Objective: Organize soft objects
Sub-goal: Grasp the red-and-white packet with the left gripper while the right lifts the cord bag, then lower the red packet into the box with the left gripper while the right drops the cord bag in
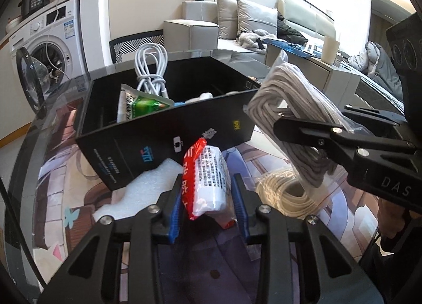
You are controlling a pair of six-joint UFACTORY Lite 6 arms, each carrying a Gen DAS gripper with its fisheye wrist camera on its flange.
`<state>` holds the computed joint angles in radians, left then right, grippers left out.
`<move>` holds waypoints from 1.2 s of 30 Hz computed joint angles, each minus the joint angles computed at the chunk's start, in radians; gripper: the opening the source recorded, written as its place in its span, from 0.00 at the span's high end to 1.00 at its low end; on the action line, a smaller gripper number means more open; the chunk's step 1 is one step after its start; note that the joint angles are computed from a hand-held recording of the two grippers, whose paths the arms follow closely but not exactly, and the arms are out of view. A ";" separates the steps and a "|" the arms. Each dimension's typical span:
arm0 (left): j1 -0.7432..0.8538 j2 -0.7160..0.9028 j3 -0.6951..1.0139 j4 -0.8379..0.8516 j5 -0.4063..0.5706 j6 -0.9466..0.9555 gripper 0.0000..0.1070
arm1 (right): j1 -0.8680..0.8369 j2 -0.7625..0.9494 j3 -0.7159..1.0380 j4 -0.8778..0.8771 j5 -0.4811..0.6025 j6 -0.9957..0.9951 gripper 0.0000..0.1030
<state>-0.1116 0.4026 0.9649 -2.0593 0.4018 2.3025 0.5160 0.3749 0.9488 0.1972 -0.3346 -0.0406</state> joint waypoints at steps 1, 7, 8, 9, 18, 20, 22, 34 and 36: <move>0.006 0.004 0.005 0.034 0.009 -0.032 0.80 | -0.001 0.002 0.001 -0.002 -0.001 0.001 0.81; 0.026 -0.020 -0.016 0.076 0.044 -0.070 0.84 | 0.001 0.000 -0.004 -0.004 -0.011 0.007 0.81; 0.030 -0.026 -0.020 0.081 0.048 -0.074 0.84 | 0.002 -0.002 -0.007 -0.002 -0.013 0.004 0.81; 0.036 -0.035 -0.027 0.083 0.054 -0.076 0.84 | 0.004 -0.008 -0.013 0.001 -0.016 0.001 0.81; 0.114 -0.133 -0.075 0.149 0.120 -0.149 0.84 | 0.024 -0.068 -0.051 0.029 -0.040 -0.023 0.81; 0.132 -0.144 -0.060 0.189 0.129 -0.197 0.84 | 0.026 -0.080 -0.053 0.020 -0.041 -0.013 0.81; 0.145 -0.155 -0.043 0.215 0.128 -0.238 0.84 | 0.025 -0.088 -0.050 0.001 -0.043 0.011 0.81; 0.190 -0.121 0.101 0.341 0.167 -0.446 0.84 | 0.002 -0.031 0.109 -0.006 0.039 0.025 0.81; 0.197 -0.107 0.122 0.358 0.177 -0.469 0.84 | 0.002 -0.020 0.134 0.005 0.054 0.011 0.81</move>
